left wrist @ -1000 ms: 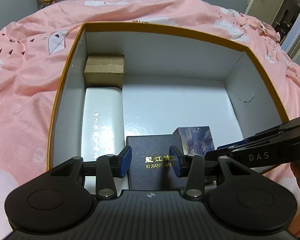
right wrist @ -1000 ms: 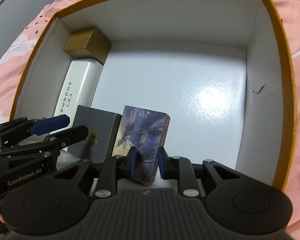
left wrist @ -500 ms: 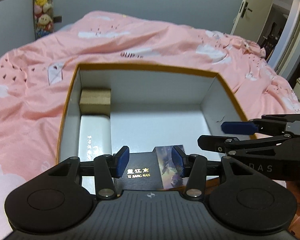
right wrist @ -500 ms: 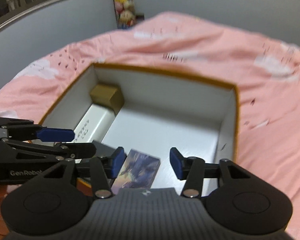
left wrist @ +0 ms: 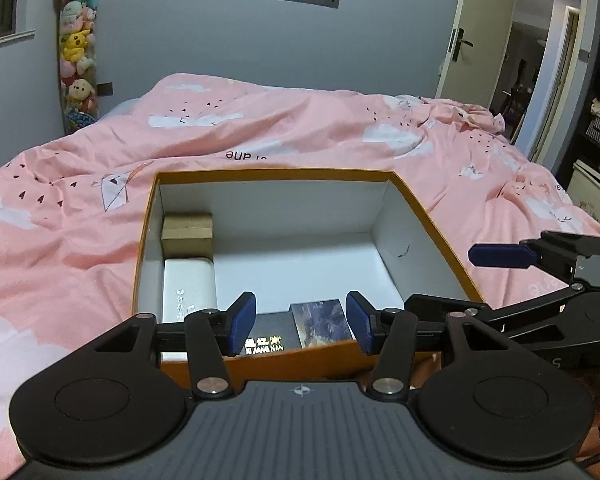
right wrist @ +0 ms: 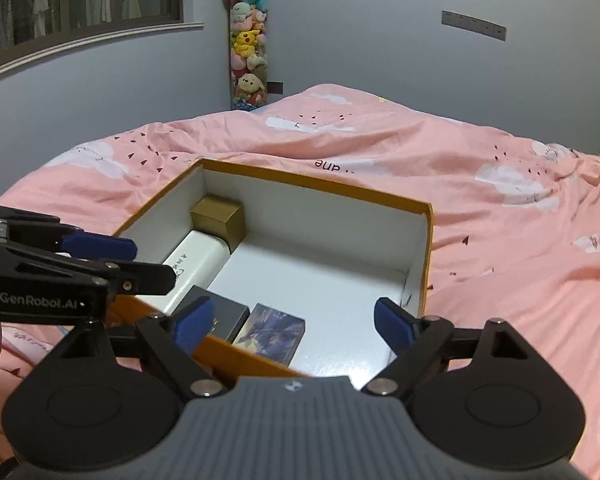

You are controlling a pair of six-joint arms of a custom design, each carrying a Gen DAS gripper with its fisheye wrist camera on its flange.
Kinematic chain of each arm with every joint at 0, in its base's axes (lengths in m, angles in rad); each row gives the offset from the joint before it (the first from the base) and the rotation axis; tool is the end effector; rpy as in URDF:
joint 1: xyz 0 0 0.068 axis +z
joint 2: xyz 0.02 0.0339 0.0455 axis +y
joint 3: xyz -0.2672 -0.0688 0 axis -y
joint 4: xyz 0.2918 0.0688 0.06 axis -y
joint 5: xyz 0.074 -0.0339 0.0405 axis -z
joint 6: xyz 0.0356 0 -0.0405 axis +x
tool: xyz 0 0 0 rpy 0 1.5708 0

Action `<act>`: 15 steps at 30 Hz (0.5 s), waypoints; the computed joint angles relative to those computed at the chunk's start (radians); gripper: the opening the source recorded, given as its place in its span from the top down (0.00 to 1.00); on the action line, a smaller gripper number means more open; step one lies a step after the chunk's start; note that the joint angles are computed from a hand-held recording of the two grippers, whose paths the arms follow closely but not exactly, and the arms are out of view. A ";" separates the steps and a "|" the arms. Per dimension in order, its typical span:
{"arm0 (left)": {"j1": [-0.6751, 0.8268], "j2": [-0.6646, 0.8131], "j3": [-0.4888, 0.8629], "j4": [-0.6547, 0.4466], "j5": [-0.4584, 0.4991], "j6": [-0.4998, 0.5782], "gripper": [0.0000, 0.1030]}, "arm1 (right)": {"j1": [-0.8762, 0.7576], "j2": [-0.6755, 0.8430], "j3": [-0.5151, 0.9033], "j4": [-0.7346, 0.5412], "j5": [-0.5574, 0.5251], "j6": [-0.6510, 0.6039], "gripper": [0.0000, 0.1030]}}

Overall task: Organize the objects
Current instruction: 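Withdraw both grippers from the box toward the pile of items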

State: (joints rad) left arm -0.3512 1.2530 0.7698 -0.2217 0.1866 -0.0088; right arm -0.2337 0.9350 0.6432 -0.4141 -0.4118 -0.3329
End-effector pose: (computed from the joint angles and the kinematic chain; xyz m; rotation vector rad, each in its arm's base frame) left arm 0.2848 -0.1114 0.2143 0.4879 2.2404 -0.4004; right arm 0.2360 -0.0415 0.2328 -0.3212 2.1885 0.1574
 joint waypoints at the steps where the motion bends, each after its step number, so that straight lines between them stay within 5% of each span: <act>1: 0.001 -0.015 -0.011 -0.001 0.003 -0.004 0.41 | -0.006 -0.015 -0.009 -0.008 -0.006 0.004 0.15; 7: -0.006 -0.108 -0.091 -0.012 -0.039 0.010 0.37 | -0.020 -0.118 -0.071 -0.059 0.012 0.012 0.15; 15: 0.080 -0.168 -0.117 -0.165 0.045 0.045 0.38 | -0.044 -0.206 -0.115 -0.179 0.013 -0.003 0.21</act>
